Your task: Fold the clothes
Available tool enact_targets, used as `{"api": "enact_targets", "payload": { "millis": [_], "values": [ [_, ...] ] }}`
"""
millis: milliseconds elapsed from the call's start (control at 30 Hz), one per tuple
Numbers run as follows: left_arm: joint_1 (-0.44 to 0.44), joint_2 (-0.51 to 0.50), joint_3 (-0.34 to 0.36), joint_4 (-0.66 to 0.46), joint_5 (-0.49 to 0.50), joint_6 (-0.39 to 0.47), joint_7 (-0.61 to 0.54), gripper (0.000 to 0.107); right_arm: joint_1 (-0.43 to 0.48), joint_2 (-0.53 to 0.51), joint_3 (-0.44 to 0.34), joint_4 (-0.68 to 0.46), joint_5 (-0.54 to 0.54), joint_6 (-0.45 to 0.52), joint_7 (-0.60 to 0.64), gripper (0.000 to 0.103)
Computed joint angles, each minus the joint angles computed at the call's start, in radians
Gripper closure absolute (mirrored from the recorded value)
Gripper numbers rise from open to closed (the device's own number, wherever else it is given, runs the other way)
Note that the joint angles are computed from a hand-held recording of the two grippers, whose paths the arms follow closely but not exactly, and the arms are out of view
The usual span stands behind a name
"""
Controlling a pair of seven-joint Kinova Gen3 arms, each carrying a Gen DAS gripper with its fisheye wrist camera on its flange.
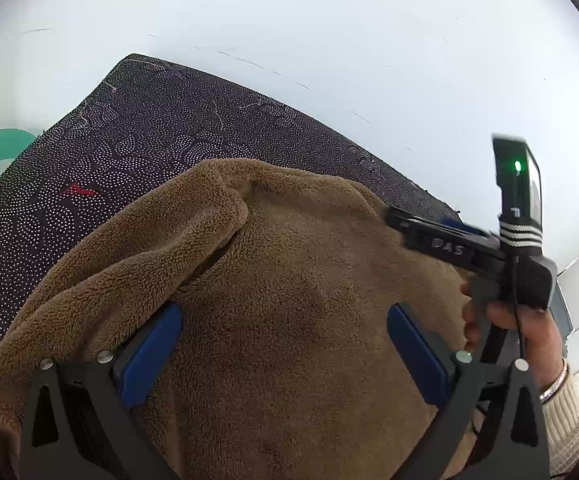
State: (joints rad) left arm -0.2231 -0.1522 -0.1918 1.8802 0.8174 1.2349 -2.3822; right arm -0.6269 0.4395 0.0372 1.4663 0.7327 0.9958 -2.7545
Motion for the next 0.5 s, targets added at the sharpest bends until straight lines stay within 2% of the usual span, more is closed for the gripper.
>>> {"api": "enact_targets", "payload": {
  "millis": [67, 167, 233, 400, 500],
  "values": [
    [-0.001, 0.002, -0.002, 0.0, 0.004, 0.002, -0.002, 0.005, 0.004, 0.029, -0.024, -0.047, -0.003, -0.016, 0.068, 0.0],
    [-0.004, 0.004, -0.006, 0.001, 0.009, 0.008, -0.008, 0.005, -0.006, 0.107, 0.0, -0.148, -0.032, 0.014, 0.1, 0.0],
    [-0.007, 0.006, -0.007, 0.002, 0.014, 0.011, -0.012, 0.005, 0.026, 0.149, 0.004, -0.209, -0.098, 0.024, 0.127, 0.0],
    [-0.013, 0.007, -0.007, 0.003, 0.021, 0.016, -0.016, 0.005, 0.076, 0.183, 0.014, -0.258, -0.224, -0.022, 0.16, 0.0],
    [-0.015, 0.006, -0.007, 0.006, 0.023, 0.018, -0.018, 0.005, 0.06, 0.187, 0.037, -0.26, -0.23, -0.025, 0.167, 0.0]
  ]
}}
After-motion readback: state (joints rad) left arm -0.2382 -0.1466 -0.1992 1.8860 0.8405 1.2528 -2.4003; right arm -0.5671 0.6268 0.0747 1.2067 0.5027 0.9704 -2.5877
